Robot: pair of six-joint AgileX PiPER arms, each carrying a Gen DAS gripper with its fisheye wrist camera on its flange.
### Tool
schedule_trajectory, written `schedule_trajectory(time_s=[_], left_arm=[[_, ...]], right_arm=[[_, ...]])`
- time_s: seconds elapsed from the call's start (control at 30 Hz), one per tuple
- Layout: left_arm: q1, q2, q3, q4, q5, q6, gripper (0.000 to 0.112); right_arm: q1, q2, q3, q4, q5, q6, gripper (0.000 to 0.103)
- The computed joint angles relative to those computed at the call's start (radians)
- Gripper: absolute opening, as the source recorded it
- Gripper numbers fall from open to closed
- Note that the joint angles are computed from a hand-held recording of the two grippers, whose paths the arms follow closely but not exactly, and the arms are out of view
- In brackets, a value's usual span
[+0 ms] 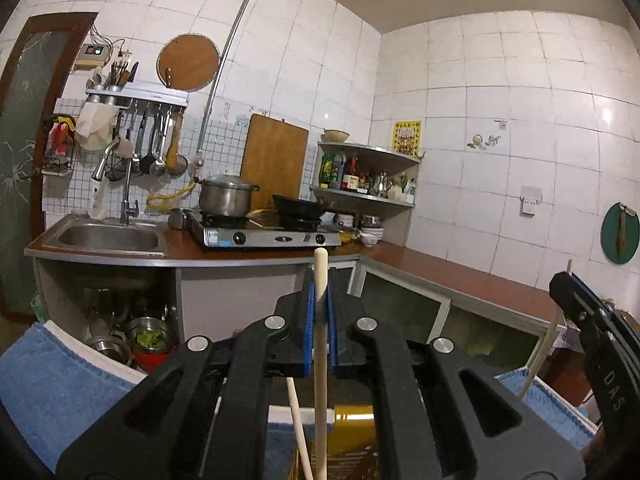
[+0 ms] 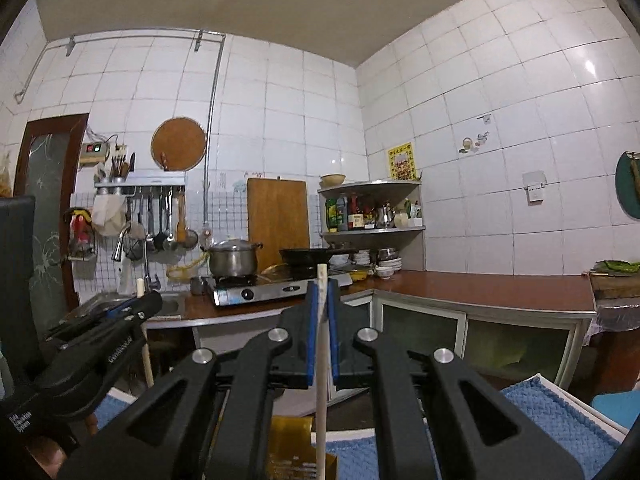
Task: Organize utensils
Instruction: 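Lift both chopsticks and carry them over the yellow caddy, then lower both chopsticks into the caddy and open both tools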
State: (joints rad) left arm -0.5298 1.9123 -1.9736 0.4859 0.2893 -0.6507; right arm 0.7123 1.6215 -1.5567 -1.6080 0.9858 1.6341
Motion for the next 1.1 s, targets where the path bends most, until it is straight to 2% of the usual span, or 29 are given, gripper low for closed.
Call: schedule_trajectory(time_s=[0.03,0.1,0.23,0.33,0.4,0.47,0.57,0.7,0.87,0.9,0.93,1.0,1.07,1.1], left_arm=[[0.001,0.000,0.008,-0.021,0.000,0.022,0.004],[-0.001,-0.015,0.055,0.032,-0.022,-0.014,0.004],[0.005,-0.025,0.071,-0.034,0.001,0.077,0.005],[0.011,-0.013,0.027,-0.173,0.094,0.236,0.005],[0.014,-0.020,0.032,-0.202,0.119,0.263,0.006],[0.016,-0.023,0.020,-0.245,0.180,0.320,0.006],[0.015,-0.044,0.049,-0.263,0.219,0.343,0.006],[0.014,-0.055,0.072,-0.269,0.258,0.351,0.007],[0.040,-0.060,0.038,-0.370,0.353,0.427,0.008],[0.047,-0.069,0.035,-0.388,0.373,0.444,0.013],[0.050,-0.079,0.036,-0.395,0.386,0.449,0.024],[0.059,-0.133,0.088,-0.394,0.372,0.441,0.037],[0.063,-0.192,0.147,-0.375,0.355,0.430,0.053],[0.065,-0.224,0.177,-0.359,0.350,0.427,0.061]], right_arm=[[0.000,-0.002,0.014,0.000,-0.001,0.008,0.005],[-0.003,0.001,0.027,0.008,-0.007,0.009,0.005],[-0.015,0.000,0.069,0.056,-0.021,0.000,0.005],[-0.028,0.001,0.098,0.099,-0.036,0.007,0.005],[-0.041,0.002,0.118,0.130,-0.055,0.005,0.005],[-0.054,0.002,0.137,0.158,-0.076,0.006,0.005],[-0.055,-0.009,0.157,0.166,-0.082,0.012,0.006],[-0.074,-0.014,0.123,0.269,-0.119,-0.074,0.006],[-0.075,-0.026,0.093,0.376,-0.109,-0.186,0.006],[-0.075,-0.035,0.088,0.405,-0.106,-0.214,0.007],[-0.074,-0.047,0.085,0.430,-0.102,-0.234,0.007],[-0.060,-0.073,0.090,0.447,-0.083,-0.245,0.007],[-0.040,-0.107,0.095,0.476,-0.061,-0.273,0.020],[-0.026,-0.121,0.102,0.473,-0.049,-0.272,0.040]])
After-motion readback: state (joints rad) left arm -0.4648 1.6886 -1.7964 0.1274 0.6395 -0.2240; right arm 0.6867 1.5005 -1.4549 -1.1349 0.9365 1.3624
